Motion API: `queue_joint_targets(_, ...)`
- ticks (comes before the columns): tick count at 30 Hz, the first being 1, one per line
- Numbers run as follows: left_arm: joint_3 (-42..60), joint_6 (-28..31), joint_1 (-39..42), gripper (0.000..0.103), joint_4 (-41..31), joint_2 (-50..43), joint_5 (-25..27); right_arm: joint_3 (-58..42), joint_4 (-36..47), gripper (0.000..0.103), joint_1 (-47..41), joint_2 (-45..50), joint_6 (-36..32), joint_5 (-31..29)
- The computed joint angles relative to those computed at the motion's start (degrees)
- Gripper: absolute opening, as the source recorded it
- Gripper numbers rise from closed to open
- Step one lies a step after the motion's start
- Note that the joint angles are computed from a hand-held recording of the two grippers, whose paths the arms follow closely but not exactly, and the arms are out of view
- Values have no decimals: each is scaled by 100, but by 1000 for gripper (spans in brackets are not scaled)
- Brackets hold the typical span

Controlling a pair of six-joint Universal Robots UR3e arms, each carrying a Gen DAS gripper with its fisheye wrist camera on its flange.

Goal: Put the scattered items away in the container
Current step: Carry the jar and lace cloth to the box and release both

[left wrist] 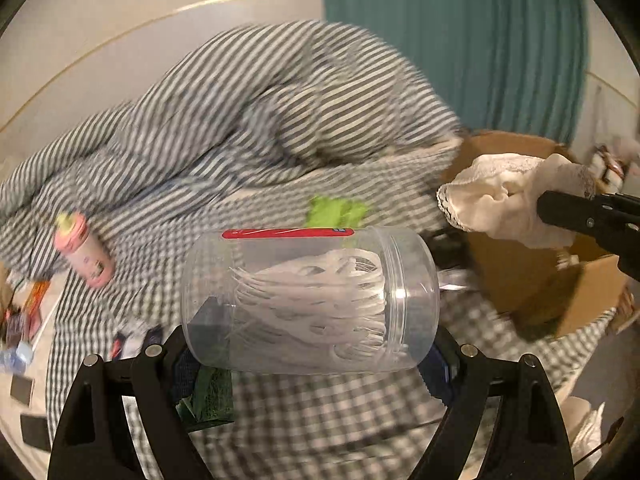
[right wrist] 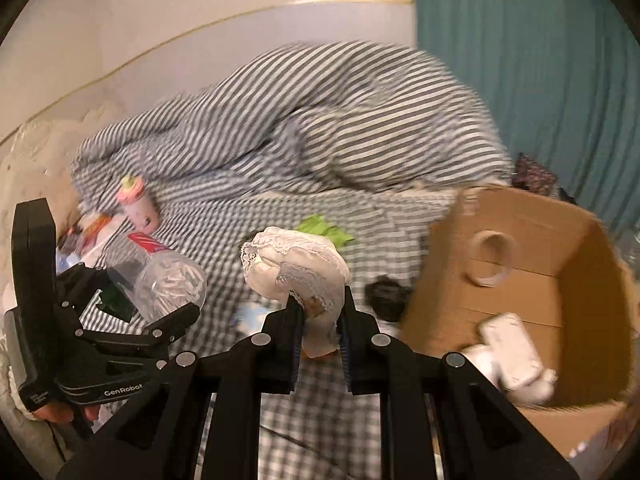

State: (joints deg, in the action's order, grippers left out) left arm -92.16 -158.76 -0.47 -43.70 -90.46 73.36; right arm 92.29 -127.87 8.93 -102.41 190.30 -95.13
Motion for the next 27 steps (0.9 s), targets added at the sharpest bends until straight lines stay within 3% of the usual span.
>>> queue_joint_targets(5, 940, -339, -1162, 89, -227, -500, -97, 483, 858, 16, -1206, -1380, -441, 62)
queue_joint_targets(12, 3234, -719, -2678, 89, -726, -2131, 63, 932, 2045, 16, -4257, -2825, -1973, 1713)
queue_joint_targets(16, 4805, -799, -3131, 90, -1353, -3248, 301, 1100, 2103, 17, -4967, -2856, -2366, 1999)
queue_joint_targets(17, 5050, -819, -3191, 90, -1448, -3435, 400, 1163, 2017, 21, -5065, -2838, -2394, 2006)
queue_joint_targets(18, 5437, -829, -3260, 91, -1637, -3697, 555, 1237, 2063, 45, -5345, -2933, -2547, 2162)
queue_joint_targets(19, 5737, -831, -3316, 93, -1785, -3902, 696, 1297, 2017, 82, -5494, -2962, -2585, 2217)
queue_joint_targets(20, 5966, -805, -3362, 98, -1888, -4068, 858, 1402, 1856, 94, -5590, -3019, -2532, 2208)
queue_joint_targets(21, 6059, -728, -3408, 103, -1901, -4171, 1044, 1523, 1654, 98, -5653, -3104, -2452, 2201)
queue_joint_targets(25, 5883, -549, -3489, 103, -1662, -4209, 1366, 1593, 1903, 98, -6346, -3250, -2847, 2926)
queue_joint_targets(27, 5669, -579, -3427, 103, -1554, -4101, 1342, 1619, 1763, 98, -6228, -3111, -2726, 2795)
